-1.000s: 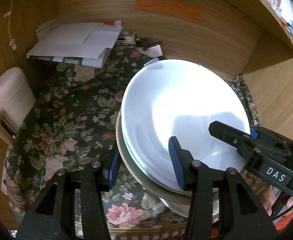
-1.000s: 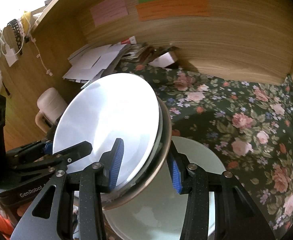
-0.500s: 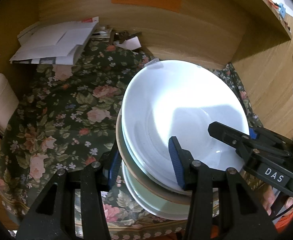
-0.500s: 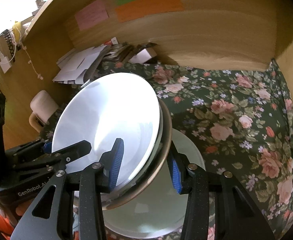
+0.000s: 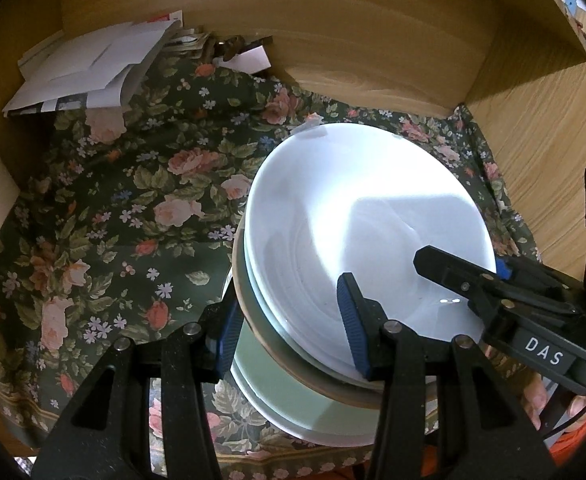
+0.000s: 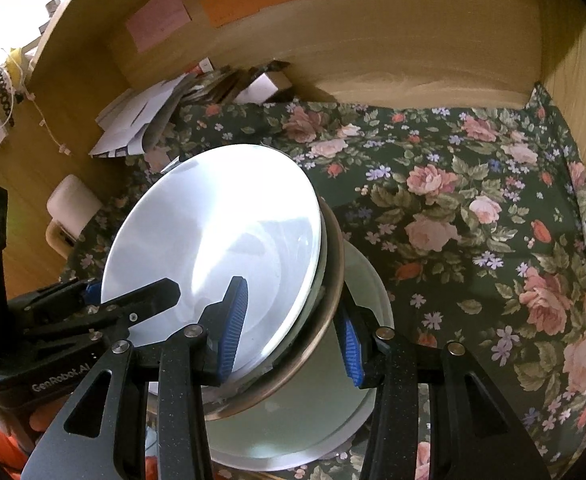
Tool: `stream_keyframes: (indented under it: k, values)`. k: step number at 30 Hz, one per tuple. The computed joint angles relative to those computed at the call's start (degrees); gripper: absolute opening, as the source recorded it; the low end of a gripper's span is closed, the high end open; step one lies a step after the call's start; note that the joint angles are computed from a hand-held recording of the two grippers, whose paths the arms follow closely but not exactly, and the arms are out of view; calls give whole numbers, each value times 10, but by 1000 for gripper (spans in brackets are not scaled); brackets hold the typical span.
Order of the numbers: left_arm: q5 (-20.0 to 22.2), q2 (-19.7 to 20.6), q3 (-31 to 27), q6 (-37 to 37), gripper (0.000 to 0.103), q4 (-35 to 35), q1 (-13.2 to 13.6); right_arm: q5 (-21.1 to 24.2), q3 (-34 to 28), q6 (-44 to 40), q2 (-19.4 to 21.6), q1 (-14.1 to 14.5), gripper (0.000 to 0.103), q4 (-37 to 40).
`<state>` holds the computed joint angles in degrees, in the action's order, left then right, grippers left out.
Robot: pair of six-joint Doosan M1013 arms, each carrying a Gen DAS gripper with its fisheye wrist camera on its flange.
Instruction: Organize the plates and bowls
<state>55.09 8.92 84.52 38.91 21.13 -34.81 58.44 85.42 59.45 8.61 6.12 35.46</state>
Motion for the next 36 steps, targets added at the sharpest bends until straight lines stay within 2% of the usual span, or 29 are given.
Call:
stream_keyframes:
  k: [11,16,18,20,26,31,36]
  values:
    - [-10,0,5,17,46,-20,7,13,-1,1,7,-3,39,5]
    - [-19,-3,9,21,46,-26,10,-21,8,-10,-5,0,43,1]
    - [-18,-7,11,1,47,4,4,-32,10,-21,-11,-1,54,9]
    - [-18,-13,13,-18,51,40,-3,-52,15,-31,-19,-1,57,12]
    - [-25,-34,20,-80,60,162,-30,-105,33,-88,-49,0,63,36]
    - [-39,-55,33,-140,65,265,-54,-139,49,-143,-75,-5,66,84]
    - [-48,-74,49,-200,71,345,-76,-173,71,-209,-104,-13,75,153]
